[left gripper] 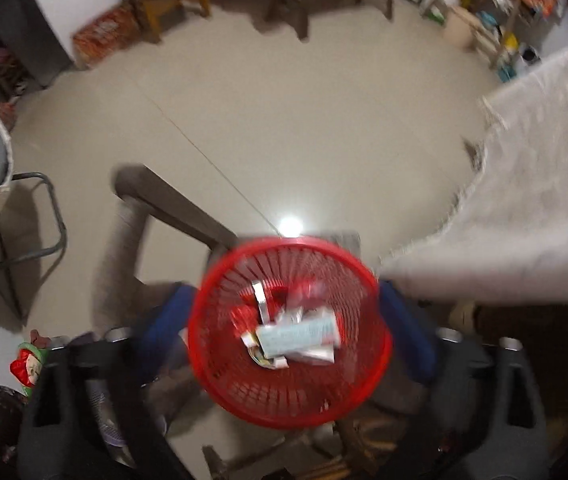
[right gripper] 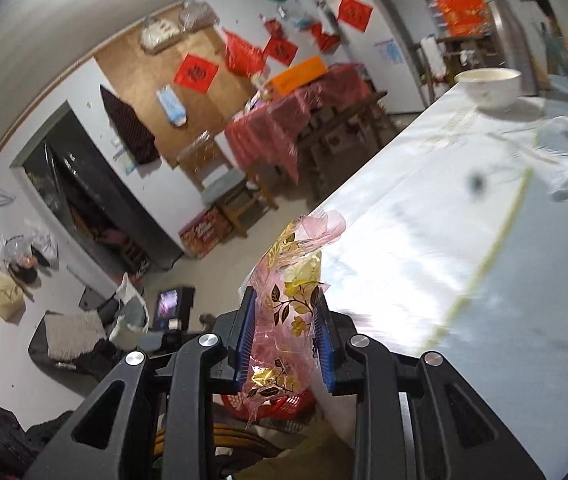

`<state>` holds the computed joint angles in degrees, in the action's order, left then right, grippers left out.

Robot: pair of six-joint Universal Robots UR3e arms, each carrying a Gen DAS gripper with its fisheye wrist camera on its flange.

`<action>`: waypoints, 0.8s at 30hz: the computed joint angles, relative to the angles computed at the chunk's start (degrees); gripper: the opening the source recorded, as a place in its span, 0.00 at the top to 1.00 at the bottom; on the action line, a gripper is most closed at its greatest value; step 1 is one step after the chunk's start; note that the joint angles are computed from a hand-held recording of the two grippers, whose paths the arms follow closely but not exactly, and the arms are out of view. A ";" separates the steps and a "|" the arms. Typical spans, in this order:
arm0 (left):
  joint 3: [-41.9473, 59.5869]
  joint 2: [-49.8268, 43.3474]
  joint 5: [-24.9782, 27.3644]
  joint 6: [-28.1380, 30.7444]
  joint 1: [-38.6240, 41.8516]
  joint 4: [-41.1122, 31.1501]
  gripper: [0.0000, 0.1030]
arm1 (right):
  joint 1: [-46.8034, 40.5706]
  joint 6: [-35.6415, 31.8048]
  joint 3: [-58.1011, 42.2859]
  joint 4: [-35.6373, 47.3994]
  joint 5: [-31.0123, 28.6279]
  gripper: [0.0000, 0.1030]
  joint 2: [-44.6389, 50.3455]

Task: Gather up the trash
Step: 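Release the jelly cup from the left tool into the basket while the right drops the bag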

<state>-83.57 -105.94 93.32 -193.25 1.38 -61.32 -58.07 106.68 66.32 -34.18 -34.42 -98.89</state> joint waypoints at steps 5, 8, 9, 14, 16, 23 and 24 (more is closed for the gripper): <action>2.23 2.43 -1.48 -3.15 3.86 -2.74 0.08 | 15.49 14.55 6.61 -18.08 -2.43 0.73 -2.03; 1.18 5.65 -3.18 -5.16 6.90 -2.90 0.08 | 29.04 25.68 10.04 -32.59 -5.67 0.73 -0.10; -0.09 7.26 -4.20 -5.98 8.59 -2.43 0.07 | 33.08 28.82 10.25 -36.50 -6.88 0.73 1.45; -0.78 8.70 -7.76 -9.23 13.52 -2.04 0.07 | 53.43 40.90 7.51 -51.26 -15.07 0.72 14.32; -0.97 9.09 -7.67 -9.40 14.77 -2.50 0.07 | 59.62 43.78 5.72 -54.58 -17.87 0.68 20.23; -0.28 9.41 -6.38 -9.04 13.47 -2.07 0.07 | 65.64 50.80 7.83 -63.89 -21.98 0.49 27.42; -0.12 9.25 -5.93 -9.12 12.66 -1.91 0.07 | 65.00 50.80 8.83 -64.57 -22.32 0.49 26.25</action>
<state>-83.69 -96.70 87.39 -202.37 14.05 -63.24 6.93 157.48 75.15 -98.76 -56.73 -72.65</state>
